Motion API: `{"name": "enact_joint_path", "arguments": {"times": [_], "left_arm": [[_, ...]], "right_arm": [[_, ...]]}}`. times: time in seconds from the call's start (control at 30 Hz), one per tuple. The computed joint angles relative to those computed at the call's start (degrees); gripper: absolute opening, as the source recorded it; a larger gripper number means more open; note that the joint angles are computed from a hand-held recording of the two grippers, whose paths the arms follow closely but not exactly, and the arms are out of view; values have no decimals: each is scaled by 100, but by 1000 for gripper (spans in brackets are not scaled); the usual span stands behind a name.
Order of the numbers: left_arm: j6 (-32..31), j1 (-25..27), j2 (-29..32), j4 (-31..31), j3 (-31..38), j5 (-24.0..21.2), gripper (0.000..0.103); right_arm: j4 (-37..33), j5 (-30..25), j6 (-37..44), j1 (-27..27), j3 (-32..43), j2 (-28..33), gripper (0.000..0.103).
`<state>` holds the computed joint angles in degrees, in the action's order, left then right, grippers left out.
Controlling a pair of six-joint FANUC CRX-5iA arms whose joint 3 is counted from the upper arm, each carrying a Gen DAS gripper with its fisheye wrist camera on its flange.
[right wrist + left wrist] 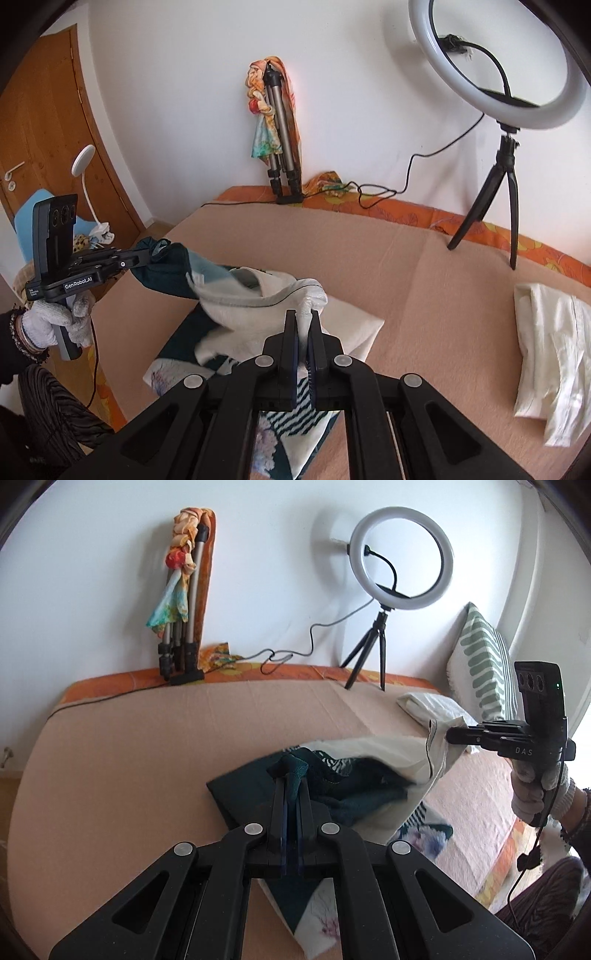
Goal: Fold small clothes
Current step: 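Lift the collar end and fold it over toward the hem with both tools, then open both tools and release the folded bundle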
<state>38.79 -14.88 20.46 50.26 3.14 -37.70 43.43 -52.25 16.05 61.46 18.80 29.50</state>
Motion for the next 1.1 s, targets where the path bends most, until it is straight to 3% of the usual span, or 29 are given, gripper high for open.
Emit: {"name": "enact_joint_path", "arguments": {"times": [0.27,0.43,0.57,0.7,0.73,0.8,0.83,0.97,1.1], "left_arm": [[-298,-36,-494,-269,-975,232,3],[-588,9,-757,-437,-1263,196,6],[-700,178,-1043,-426,-1508,-27,10],[-983,371,-1347,292,-1958,-111,25],[-903,410,-1353,344,-1974,-146,32],[-588,478,-1258,452,-1947,-292,35],[-298,521,-1129,413,-1838,-484,35],[616,547,-715,127,-1499,-983,35],[921,484,-526,-116,-1293,-1163,35]], "right_arm": [[506,117,-1295,236,-1167,-345,2],[570,-44,-1257,410,-1288,-413,7],[562,-214,-1281,628,-1438,-573,24],[951,81,-2131,735,-2044,-1027,34],[1040,173,-2386,729,-2179,-1121,39],[993,261,-2832,668,-2316,-1213,52],[972,358,-3112,607,-2411,-1251,54],[653,1303,-3985,276,-2831,-1393,54],[214,1564,-3827,184,-2746,-1267,53]]}}
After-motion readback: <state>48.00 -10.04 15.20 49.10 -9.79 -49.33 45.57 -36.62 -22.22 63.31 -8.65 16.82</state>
